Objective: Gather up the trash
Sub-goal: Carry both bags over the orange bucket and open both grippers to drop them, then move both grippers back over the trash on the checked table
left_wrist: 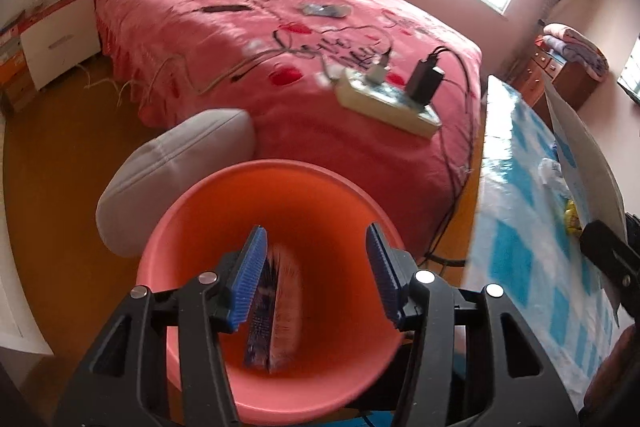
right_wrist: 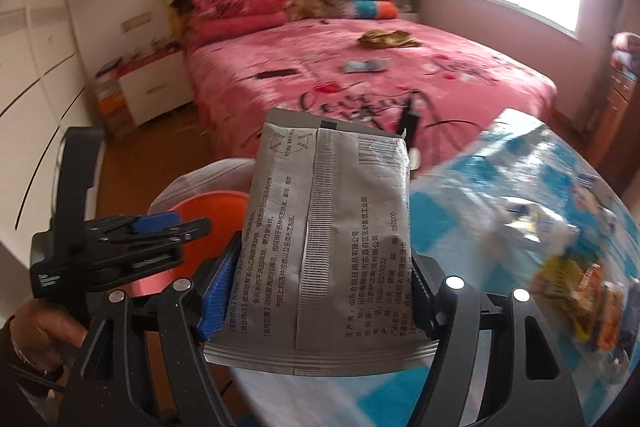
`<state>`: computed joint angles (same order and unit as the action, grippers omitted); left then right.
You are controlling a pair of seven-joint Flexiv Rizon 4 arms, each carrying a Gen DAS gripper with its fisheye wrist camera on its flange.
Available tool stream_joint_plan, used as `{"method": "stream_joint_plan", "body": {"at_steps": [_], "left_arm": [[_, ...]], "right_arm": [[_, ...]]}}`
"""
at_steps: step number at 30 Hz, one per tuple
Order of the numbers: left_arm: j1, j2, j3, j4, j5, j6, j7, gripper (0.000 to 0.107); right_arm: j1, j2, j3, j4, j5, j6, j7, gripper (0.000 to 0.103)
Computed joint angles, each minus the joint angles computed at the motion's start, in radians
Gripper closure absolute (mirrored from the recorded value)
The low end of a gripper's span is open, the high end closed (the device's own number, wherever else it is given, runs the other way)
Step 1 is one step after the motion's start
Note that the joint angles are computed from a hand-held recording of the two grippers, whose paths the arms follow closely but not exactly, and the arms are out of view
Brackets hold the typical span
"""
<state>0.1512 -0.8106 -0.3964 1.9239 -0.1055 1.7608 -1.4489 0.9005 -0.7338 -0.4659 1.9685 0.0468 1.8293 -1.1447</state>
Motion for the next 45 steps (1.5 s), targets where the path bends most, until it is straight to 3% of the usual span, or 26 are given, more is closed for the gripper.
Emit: {"method": "stream_joint_plan", "body": {"at_steps": [7, 10, 11, 14, 16, 22, 31, 33, 38, 45], "left_arm": [[0.006, -0.015, 0.035, 0.006, -0.023, -0.005, -0.019, 0.054], [-0.004, -0.014, 0.064, 0.01, -0.029, 0.014, -0.034, 0.05], [-0.01, -0.012, 0.075, 0.012, -0.032, 0.022, -0.042, 0.042], [-0.01, -0.013, 0.092, 0.02, -0.025, 0.067, -0.064, 0.029], [-0.011, -0.016, 0.1, 0.02, -0.009, 0.098, -0.073, 0.026], [0.063, -0.047, 0.025, 0.013, 0.092, 0.154, -0.079, 0.025], [0.104, -0.042, -0.053, 0.017, 0.154, 0.126, -0.082, 0.025], [0.085, -0.022, -0.044, 0.02, 0.145, 0.103, -0.079, 0.025], [-0.049, 0.049, 0.066, 0.021, 0.095, 0.062, -0.051, 0.025], [-0.119, 0.098, 0.081, 0.033, 0.065, 0.038, -0.01, 0.025]], "right_arm": [[-0.101, -0.031, 0.142, -0.086, -0.101, -0.051, -0.013, 0.028], [-0.172, -0.043, 0.234, -0.122, -0.158, -0.056, -0.028, 0.017], [-0.161, -0.05, 0.223, -0.127, -0.161, -0.056, -0.024, 0.013], [-0.134, -0.062, 0.194, -0.13, -0.159, -0.051, -0.013, 0.012], [-0.126, -0.062, 0.182, -0.12, -0.146, -0.042, -0.001, 0.012], [-0.029, -0.06, 0.051, -0.05, -0.037, 0.021, 0.035, 0.012], [0.003, -0.011, 0.016, 0.066, 0.128, 0.118, 0.01, 0.012], [0.006, 0.003, 0.02, 0.092, 0.167, 0.154, -0.006, 0.011], [-0.006, 0.031, 0.056, 0.155, 0.277, 0.266, -0.064, 0.009], [-0.036, 0.038, 0.107, 0.207, 0.428, 0.385, -0.135, 0.009]]}}
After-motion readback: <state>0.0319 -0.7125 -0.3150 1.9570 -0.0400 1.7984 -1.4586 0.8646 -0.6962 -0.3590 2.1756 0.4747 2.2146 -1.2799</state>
